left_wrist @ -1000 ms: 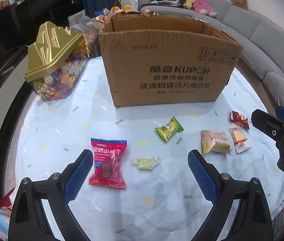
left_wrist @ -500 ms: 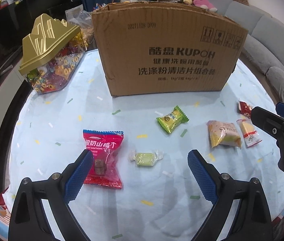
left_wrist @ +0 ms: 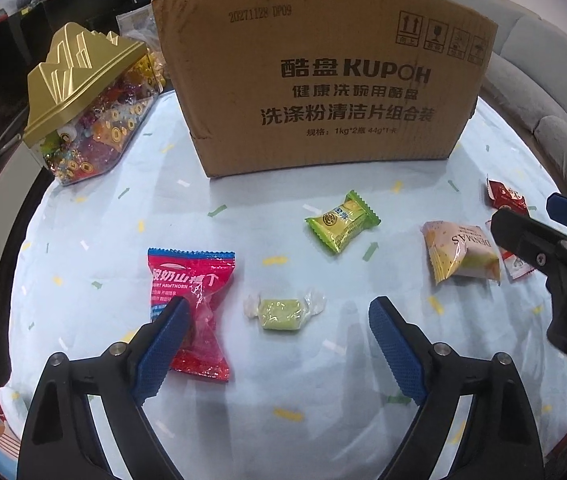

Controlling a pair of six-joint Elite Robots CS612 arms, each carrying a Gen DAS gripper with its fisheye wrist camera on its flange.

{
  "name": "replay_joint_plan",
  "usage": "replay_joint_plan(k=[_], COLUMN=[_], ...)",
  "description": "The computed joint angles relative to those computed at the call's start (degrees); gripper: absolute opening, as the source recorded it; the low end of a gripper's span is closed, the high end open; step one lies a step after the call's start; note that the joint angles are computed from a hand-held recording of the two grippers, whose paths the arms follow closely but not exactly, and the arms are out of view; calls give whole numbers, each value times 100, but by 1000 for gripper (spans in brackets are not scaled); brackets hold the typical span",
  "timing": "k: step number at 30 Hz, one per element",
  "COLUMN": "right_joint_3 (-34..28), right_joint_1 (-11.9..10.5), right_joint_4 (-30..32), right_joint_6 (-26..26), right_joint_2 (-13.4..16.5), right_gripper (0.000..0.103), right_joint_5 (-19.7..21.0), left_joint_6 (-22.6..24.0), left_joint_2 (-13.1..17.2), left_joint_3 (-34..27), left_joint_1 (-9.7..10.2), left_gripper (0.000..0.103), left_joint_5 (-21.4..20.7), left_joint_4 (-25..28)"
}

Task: Organize snacks
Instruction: 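Move the left tool toward the pale green wrapped candy while the right approaches the DENMAS pack, then close the left gripper on the pale green candy while the right closes on the DENMAS pack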

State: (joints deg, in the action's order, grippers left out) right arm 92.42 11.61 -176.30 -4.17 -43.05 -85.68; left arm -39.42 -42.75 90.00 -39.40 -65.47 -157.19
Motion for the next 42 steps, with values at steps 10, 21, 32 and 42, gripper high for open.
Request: replay_joint_plan(k=[10,21,32,42], right_joint_3=[-10,-129,-319,-465], right_joint_1=[-15,16,60,36], right_joint_4=[-18,171,452,766], right_joint_6=[-27,-131,-78,75], right_joint_2=[24,119,271,382], right_gripper=[73,73,73,72], right_joint_5=[148,178,156,255], left_joint_6=[129,-2,-14,-1], left_joint_2=[20,106,161,161], left_joint_3=[-48,-116,-125,-102], left_joint_1=[-19,13,25,35], left_gripper=[77,69,60,42], left_joint_5=[65,-63,-99,-171], left_joint_4=[-66,97,-30,-149])
